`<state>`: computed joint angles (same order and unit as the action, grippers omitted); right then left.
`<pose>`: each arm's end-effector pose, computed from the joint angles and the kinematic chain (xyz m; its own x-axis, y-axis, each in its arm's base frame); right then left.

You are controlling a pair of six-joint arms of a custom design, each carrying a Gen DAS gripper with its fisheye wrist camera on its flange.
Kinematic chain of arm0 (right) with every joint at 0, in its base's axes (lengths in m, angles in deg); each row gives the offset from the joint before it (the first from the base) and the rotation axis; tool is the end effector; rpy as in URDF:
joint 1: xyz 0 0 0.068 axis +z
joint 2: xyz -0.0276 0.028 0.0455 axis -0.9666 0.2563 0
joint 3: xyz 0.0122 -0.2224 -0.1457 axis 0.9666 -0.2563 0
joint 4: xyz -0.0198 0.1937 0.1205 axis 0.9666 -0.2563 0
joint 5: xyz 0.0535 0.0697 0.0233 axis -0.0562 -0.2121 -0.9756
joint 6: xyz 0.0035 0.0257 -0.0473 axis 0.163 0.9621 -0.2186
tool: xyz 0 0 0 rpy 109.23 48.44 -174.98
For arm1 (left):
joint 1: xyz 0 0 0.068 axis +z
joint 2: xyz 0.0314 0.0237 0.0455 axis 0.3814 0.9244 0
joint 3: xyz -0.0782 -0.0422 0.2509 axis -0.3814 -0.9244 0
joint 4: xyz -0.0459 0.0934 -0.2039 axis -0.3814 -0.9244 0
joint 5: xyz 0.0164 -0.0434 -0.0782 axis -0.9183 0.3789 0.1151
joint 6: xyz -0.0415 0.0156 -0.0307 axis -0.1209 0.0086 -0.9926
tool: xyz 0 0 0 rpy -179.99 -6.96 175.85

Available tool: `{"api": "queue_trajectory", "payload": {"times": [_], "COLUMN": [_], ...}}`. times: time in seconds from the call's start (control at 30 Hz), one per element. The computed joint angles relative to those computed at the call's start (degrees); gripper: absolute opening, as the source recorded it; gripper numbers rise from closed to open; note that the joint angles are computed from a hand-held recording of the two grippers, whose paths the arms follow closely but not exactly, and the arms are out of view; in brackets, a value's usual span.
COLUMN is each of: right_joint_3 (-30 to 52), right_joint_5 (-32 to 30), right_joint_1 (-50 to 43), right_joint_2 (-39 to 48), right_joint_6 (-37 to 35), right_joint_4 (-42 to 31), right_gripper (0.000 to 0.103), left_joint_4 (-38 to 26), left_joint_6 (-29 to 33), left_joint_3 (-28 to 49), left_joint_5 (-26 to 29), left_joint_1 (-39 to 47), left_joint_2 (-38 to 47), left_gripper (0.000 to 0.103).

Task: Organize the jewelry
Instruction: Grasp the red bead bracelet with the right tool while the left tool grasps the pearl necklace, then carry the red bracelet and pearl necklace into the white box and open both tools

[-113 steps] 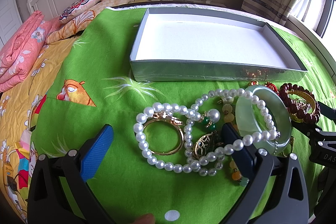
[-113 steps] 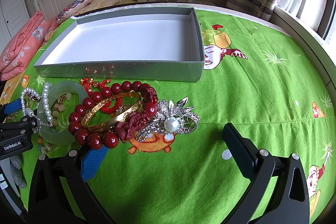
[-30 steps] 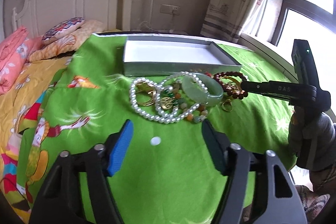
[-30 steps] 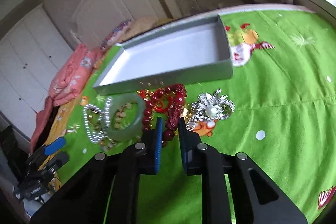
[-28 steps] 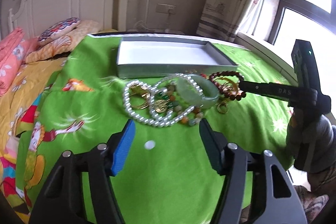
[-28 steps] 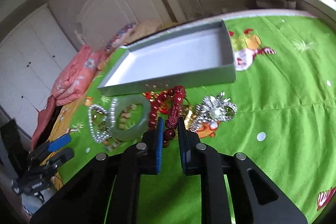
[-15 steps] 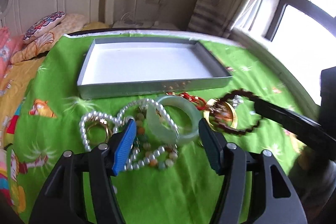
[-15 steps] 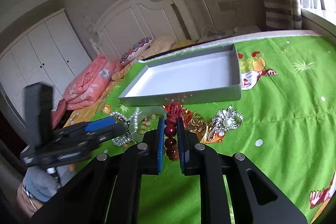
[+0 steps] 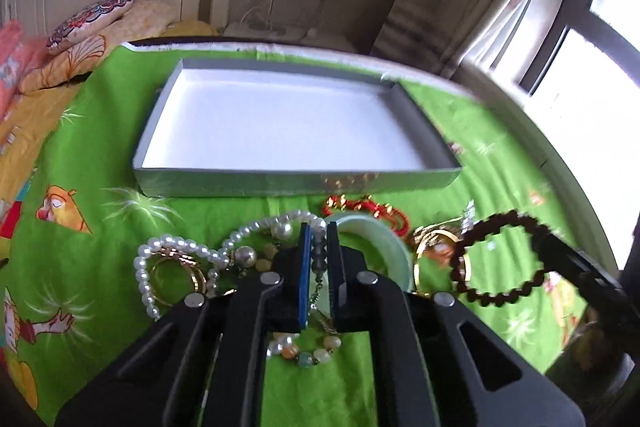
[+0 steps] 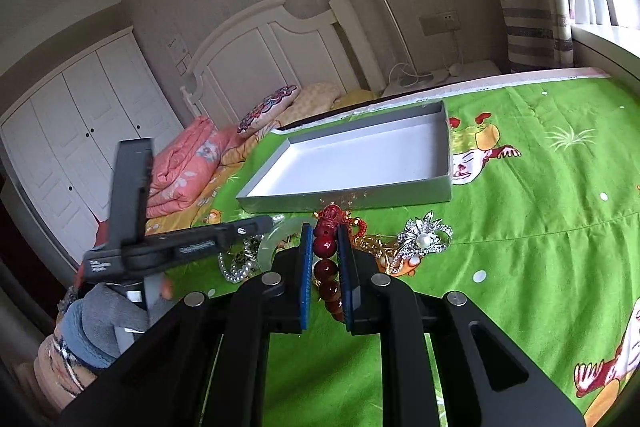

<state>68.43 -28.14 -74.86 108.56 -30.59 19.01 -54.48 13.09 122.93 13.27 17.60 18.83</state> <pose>0.2524 0.0208 0.2777 -0.6161 0.1161 -0.7790 -0.3760 0.8258 0.4204 0.3365 -0.0379 0.2639 -0.7489 -0.0221 -0.6623 0.1969 0.9469 -0.2542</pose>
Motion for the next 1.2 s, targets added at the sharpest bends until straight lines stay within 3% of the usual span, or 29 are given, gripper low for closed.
{"api": "queue_trajectory", "payload": {"times": [0.3,0.6,0.83,1.2], "right_joint_3": [1.77,6.33,10.19,18.21], "right_joint_5": [0.01,1.48,2.92,6.66], "right_joint_1": [0.67,2.85,4.26,6.72], "right_joint_2": [-2.74,-4.08,-5.26,0.84], "right_joint_6": [0.64,0.34,0.2,0.37], "right_joint_4": [-1.54,-3.45,-4.94,-4.8], "right_gripper": [0.015,0.015,0.014,0.014], "left_joint_4": [-2.87,-12.99,-19.15,-25.6], "left_joint_6": [-0.54,-0.15,-0.32,-1.12], "left_joint_3": [-0.26,10.65,20.19,37.33], "left_joint_5": [10.08,19.7,22.32,19.27], "left_joint_1": [6.2,13.84,14.93,11.22], "left_joint_2": [-7.74,-13.49,-13.78,-5.97], "left_gripper": [0.007,0.007,0.007,0.007]}}
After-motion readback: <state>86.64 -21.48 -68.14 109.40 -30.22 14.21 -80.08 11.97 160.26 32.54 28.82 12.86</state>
